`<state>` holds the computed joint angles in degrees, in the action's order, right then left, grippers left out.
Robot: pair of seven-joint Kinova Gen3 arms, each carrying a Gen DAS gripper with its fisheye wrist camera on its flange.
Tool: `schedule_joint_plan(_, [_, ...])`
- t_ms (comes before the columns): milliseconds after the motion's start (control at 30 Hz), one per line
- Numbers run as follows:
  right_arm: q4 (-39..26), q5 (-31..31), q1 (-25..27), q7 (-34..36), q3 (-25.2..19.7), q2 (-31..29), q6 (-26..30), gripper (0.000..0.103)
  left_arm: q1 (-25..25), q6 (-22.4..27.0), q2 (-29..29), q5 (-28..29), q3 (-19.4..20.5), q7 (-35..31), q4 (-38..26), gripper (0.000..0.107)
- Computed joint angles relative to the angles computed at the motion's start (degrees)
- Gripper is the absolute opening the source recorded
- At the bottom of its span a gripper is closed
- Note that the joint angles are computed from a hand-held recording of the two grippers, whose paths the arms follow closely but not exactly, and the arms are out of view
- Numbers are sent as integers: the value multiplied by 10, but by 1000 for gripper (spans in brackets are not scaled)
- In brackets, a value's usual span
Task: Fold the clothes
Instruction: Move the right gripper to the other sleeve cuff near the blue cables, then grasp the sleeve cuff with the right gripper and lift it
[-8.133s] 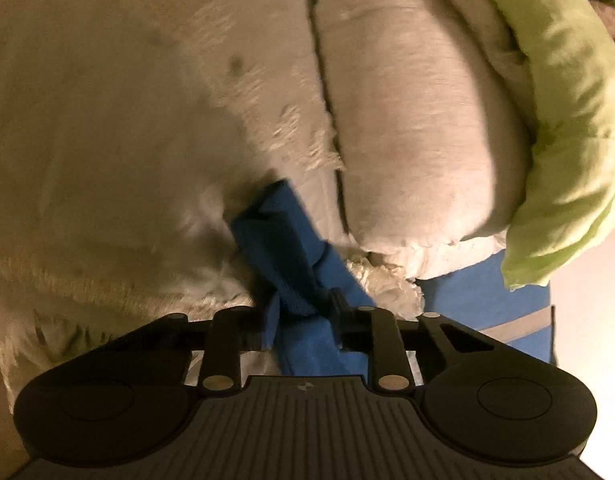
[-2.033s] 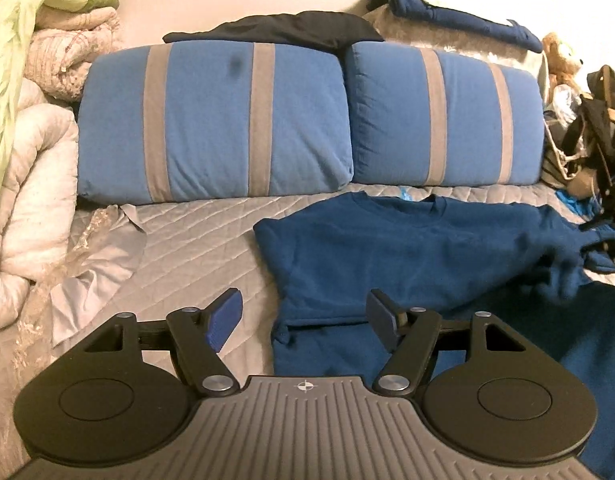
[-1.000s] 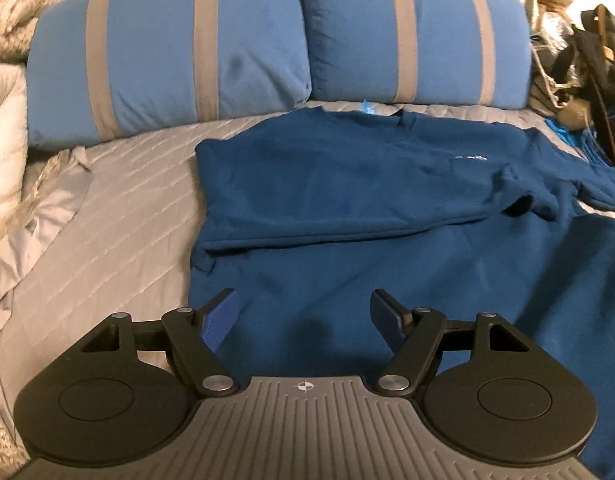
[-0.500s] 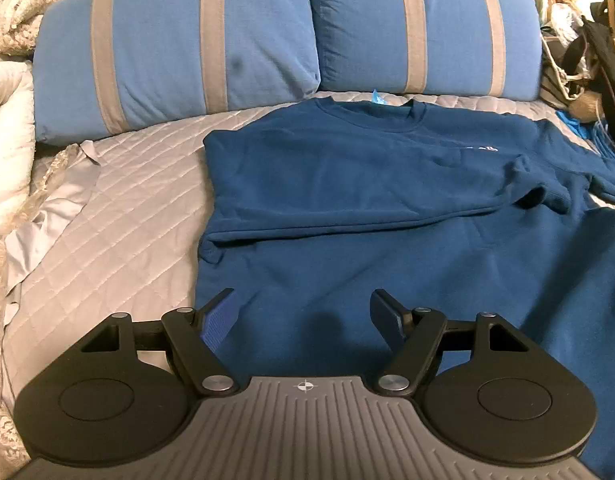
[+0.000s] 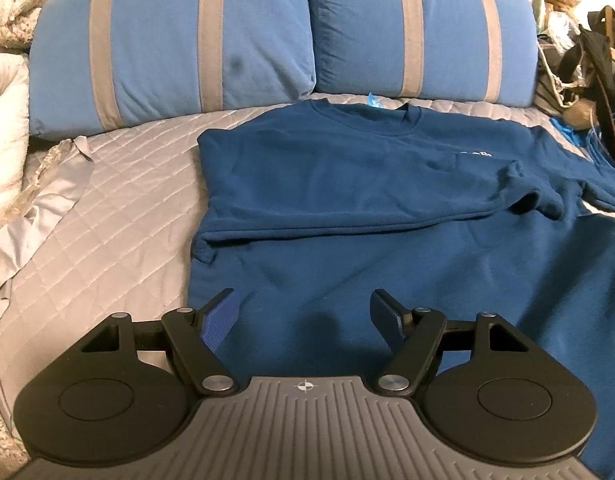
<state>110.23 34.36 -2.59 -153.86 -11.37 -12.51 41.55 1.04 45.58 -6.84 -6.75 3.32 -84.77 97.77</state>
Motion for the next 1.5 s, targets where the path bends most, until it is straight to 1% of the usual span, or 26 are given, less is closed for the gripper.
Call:
schedule_joint_plan(33, [13,-11,5,-16,19,-7,-15,61,0,0,0,0,0,1,0,72])
schedule_joint_plan(67, [20,-30,16,-22,35,-11,-33,59,0,0,0,-1,1,1,0,72])
schedule_joint_plan(133, [34,-73,37,-24,63,-15,-69,53,0,1,0,-4,2,4,-1,72])
schedule_joint_plan(167, [43,-96,44,-18,79,-16,-90,51,0,2,1,-6,3,5,-1,72])
schedule_joint_plan(267, [58,-152,56,9,106,-10,-123,45,1,3,2,-7,4,7,-2,72])
schedule_joint_plan(367, [70,-177,76,24,108,-3,-153,41,2,4,2,-7,3,8,-3,72])
schedule_joint_plan(467, [81,-157,123,-18,69,2,-172,39,2,6,3,-12,5,12,-4,72])
schedule_joint_plan(600, [92,-163,132,-25,69,12,-199,38,3,6,4,-16,6,16,-4,72])
schedule_joint_plan(700, [89,-151,144,-42,58,22,-200,38,4,7,4,-16,6,17,-4,72])
schedule_joint_plan(767, [88,-145,146,-53,58,30,-207,37,5,7,4,-17,6,18,-4,72])
schedule_joint_plan(800, [89,-140,147,-62,57,33,-212,34,5,7,4,-17,6,18,-4,72])
schedule_joint_plan(833, [90,-139,145,-63,60,34,-216,29,5,7,4,-17,6,19,-4,72])
schedule_joint_plan(867, [89,-141,142,-61,63,36,-216,27,5,7,4,-17,6,18,-5,72])
schedule_joint_plan(933, [81,-139,138,-64,63,39,-202,21,5,7,4,-20,7,22,-4,72])
schedule_joint_plan(967, [78,-141,133,-61,67,39,-197,20,5,6,4,-23,8,24,-4,72])
schedule_joint_plan(1000, [75,-145,128,-56,72,39,-190,16,5,6,4,-25,9,26,-4,72])
schedule_joint_plan(1033, [73,-152,123,-48,78,37,-185,10,5,6,4,-27,9,28,-3,72])
schedule_joint_plan(1100, [73,-169,113,-30,88,31,-186,10,6,5,4,-25,8,27,-3,72])
schedule_joint_plan(1200, [67,-162,112,-22,79,23,-179,9,5,4,4,-18,4,22,-3,72])
schedule_joint_plan(1400, [43,-119,119,-37,45,17,-163,9,3,2,2,-10,1,16,-2,72])
schedule_joint_plan(1500, [24,-99,108,-35,36,20,-152,9,2,-1,1,-8,2,17,0,72])
